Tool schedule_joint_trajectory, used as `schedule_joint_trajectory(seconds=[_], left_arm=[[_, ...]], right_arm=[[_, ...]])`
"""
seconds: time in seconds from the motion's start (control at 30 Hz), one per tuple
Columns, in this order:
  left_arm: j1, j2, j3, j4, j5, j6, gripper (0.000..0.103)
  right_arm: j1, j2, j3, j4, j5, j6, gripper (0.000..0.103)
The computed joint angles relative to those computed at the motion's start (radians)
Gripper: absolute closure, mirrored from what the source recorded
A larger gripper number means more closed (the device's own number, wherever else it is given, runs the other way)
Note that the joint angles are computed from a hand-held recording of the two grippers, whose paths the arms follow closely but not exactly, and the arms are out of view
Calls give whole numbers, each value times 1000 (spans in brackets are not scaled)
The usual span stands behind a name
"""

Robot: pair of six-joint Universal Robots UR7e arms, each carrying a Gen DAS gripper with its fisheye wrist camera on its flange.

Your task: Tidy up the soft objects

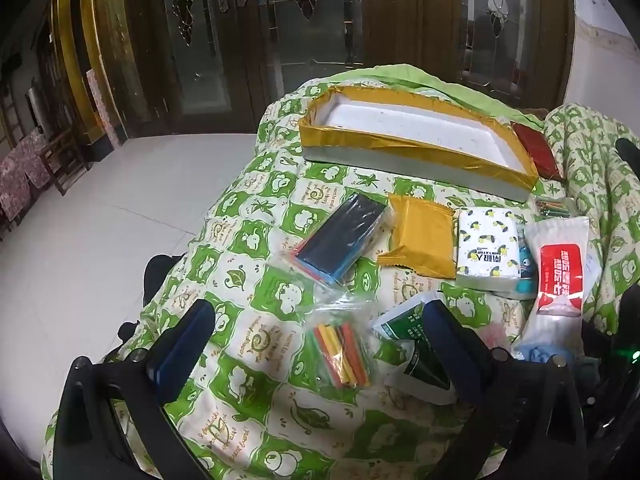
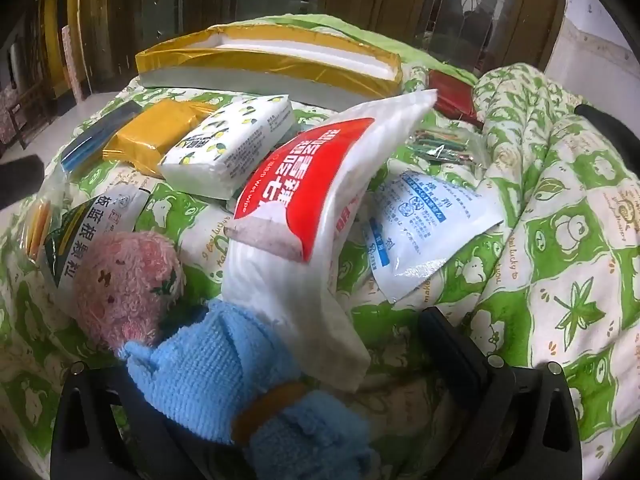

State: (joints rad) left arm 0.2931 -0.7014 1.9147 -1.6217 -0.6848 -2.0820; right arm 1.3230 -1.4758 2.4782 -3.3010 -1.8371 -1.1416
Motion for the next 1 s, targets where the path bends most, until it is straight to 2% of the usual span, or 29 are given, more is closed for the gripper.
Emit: schedule_joint_trajectory(seconds=[0.1,0.17,0.23,0.3,0.4,0.43,0.47,0.6,0.63,0.77,0.8,1.0], left_arm=[[2,1,-3,2,0,-2,0],[-1,0,0,-2,1,-9,0],[-6,-6,8,-7,6,-21,0],[-10,-10,13,-9,8,-34,0],[-12,-16,19,-8,8,-44,0],[-13,-18,20,-7,9,-46,0],[-14,-18,20,-4,9,-50,0],[-15,-20,21,-2,7,-51,0],[-16,-20,20,2,6,-53,0],[-16,-20,20,3,5,-53,0],[-16,-20,20,3,5,-53,0],[-18,-23,23,5,7,-58,0]], right_arm=[[-2,-59,-35,163,22,-20,0],[-5,-111,-46,269,64,-27,0],[-46,-234,-24,377,189,-50,0],[-93,-339,11,410,312,-105,0],[-117,-371,6,403,435,-101,0],[-106,-380,4,388,440,-73,0],[-83,-347,-17,379,402,-61,0],[-83,-325,-39,364,383,11,0],[-87,-330,-55,394,380,27,0],[-90,-298,-56,361,380,49,0],[-104,-304,-60,376,409,51,0],[-107,-328,-50,387,428,46,0]])
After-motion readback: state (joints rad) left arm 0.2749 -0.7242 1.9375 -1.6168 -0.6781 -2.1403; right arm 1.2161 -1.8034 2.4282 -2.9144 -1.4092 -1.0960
